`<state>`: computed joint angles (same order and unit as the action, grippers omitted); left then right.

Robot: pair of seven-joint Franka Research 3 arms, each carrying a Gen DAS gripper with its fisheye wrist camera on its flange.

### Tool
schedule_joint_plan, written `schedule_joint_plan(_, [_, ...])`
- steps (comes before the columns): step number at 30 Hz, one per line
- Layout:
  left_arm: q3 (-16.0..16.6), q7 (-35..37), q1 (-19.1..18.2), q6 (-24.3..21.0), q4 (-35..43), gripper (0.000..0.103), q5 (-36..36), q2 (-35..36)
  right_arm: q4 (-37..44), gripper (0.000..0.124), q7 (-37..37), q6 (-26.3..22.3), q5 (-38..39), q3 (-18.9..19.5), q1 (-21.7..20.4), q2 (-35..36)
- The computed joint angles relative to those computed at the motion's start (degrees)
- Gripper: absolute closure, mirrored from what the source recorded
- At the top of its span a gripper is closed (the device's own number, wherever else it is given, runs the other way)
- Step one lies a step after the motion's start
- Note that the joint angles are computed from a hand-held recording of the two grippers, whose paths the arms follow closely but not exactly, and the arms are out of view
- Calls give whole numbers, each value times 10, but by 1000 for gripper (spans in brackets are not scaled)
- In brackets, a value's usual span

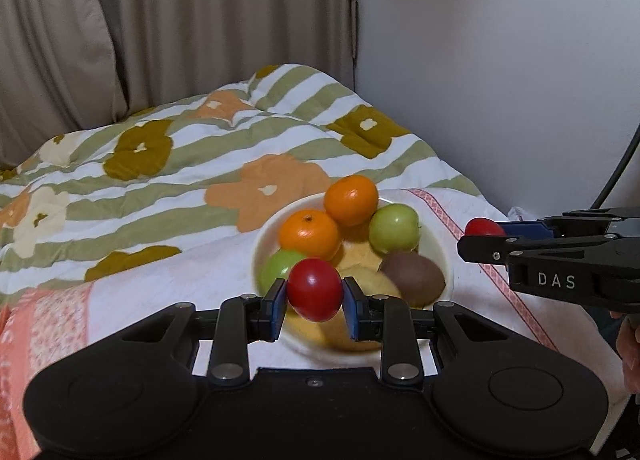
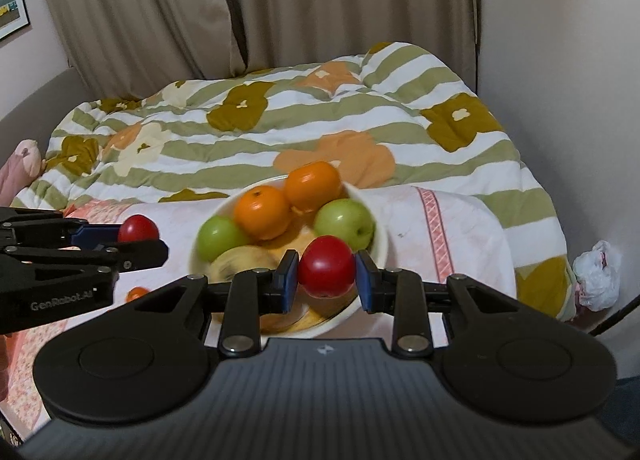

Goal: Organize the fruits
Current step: 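Carry both red tomatoes into the bear bowl and open both tools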

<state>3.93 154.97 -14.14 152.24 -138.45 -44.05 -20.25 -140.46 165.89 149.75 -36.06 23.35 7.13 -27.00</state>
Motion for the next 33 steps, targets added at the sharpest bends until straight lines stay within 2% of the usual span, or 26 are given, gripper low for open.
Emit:
schedule_joint_plan(6, [-31, -13, -9, 23, 35, 70, -3, 60, -15, 79, -15, 44, -4, -24, -18, 17])
schedule_joint_plan(14, [-82, -62, 7, 50, 66, 70, 50, 118, -26, 79, -31, 85, 5, -38, -40, 40])
schedule_joint_plan(21, [-100, -86, 11, 62, 68, 69, 90, 135, -37, 79, -40, 99, 20, -41, -51, 41])
schedule_joint_plan(23, [-102, -90, 11, 71, 65, 52, 90, 134, -38, 79, -44, 101, 23, -40, -54, 42])
schedule_joint_plan(24, [-100, -80, 8, 78, 62, 34, 79, 130, -38, 79, -45, 101, 23, -38, -56, 42])
schedule_joint_plan(25, [-98, -71, 5, 86, 58, 22, 69, 127, -39, 79, -47, 101, 24, -38, -57, 41])
schedule_joint_plan(27, [-92, -57, 0, 98, 52, 20, 55, 120, -39, 79, -50, 104, 25, -36, -59, 40])
schedule_joint_plan(33, [-77, -79, 7, 78, 46, 19, 50, 102, -25, 79, -67, 110, 26, -33, -60, 52])
